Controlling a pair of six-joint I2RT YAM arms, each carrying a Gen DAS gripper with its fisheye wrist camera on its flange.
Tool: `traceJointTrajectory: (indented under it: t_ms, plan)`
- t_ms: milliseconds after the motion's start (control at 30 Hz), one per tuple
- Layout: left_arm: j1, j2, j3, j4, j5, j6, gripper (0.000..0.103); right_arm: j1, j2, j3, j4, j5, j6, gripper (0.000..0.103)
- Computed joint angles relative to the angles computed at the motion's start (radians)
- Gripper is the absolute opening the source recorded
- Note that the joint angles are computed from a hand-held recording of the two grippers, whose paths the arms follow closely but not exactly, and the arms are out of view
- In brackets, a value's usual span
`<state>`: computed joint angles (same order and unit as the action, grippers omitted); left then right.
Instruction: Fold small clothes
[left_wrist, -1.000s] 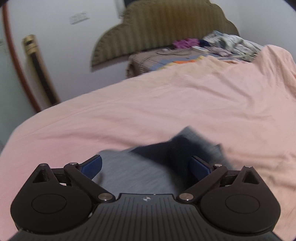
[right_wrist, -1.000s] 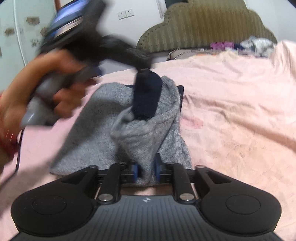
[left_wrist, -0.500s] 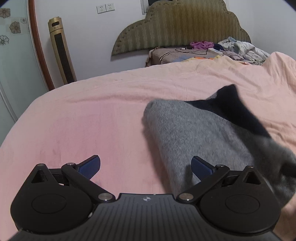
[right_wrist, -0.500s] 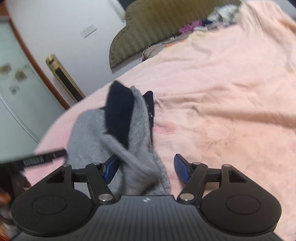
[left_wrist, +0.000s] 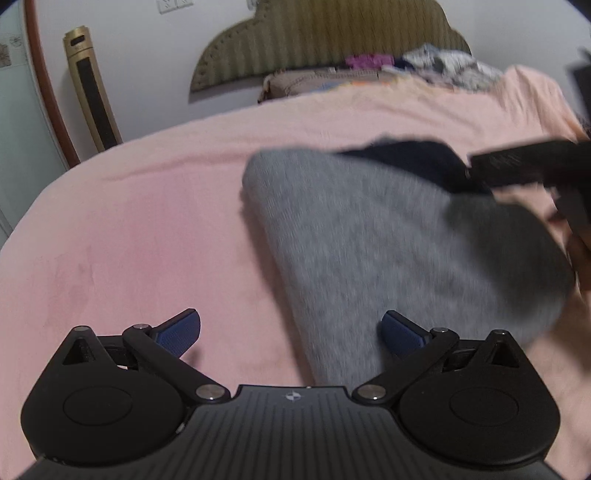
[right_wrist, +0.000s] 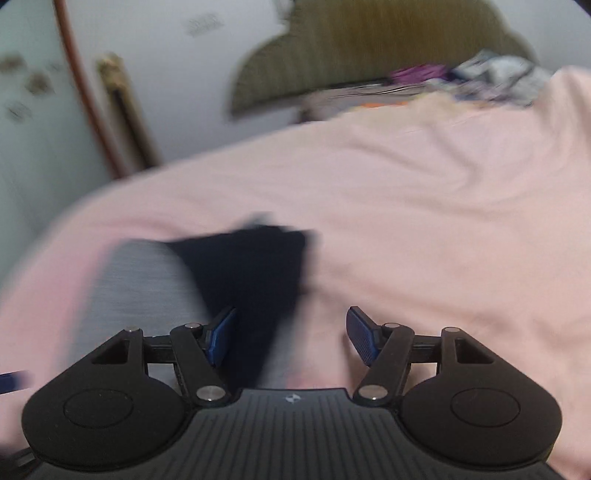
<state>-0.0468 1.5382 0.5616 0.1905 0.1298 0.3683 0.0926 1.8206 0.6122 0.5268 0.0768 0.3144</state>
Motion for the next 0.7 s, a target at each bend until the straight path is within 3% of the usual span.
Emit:
traceJointTrajectory:
  t_ms: [33, 100, 200, 300, 400, 533, 700]
  plan:
    - [0.007, 0.0, -0.011, 0.008, 0.005, 0.011, 0.103, 0.003, 0.012, 0.018, -0.025, 0.059, 0.012, 0.066]
    - [0.035, -0.005, -0.021, 0.016, 0.044, 0.021, 0.103, -0.024, -0.029, -0.053, 0.038, -0.01, 0.035, 0.066]
    - [0.075, 0.039, 0.039, -0.04, 0.122, -0.002, 0.103, -0.108, -0.086, -0.166, 0.133, -0.264, 0.072, 0.075]
    - [0.114, 0.126, 0.148, -0.15, 0.226, -0.049, 0.103, -0.231, -0.059, -0.207, 0.156, -0.569, 0.067, 0.075]
    - [0.153, 0.219, 0.257, -0.23, 0.309, -0.083, 0.103, -0.296, -0.032, -0.197, 0.112, -0.695, 0.016, 0.075]
    - [0.173, 0.349, 0.434, -0.309, 0.387, -0.164, 0.103, -0.329, 0.066, -0.096, 0.076, -0.791, -0.023, 0.075]
    - [0.179, 0.574, 0.757, -0.486, 0.545, -0.242, 0.102, -0.346, 0.26, 0.153, -0.007, -0.967, -0.031, 0.076]
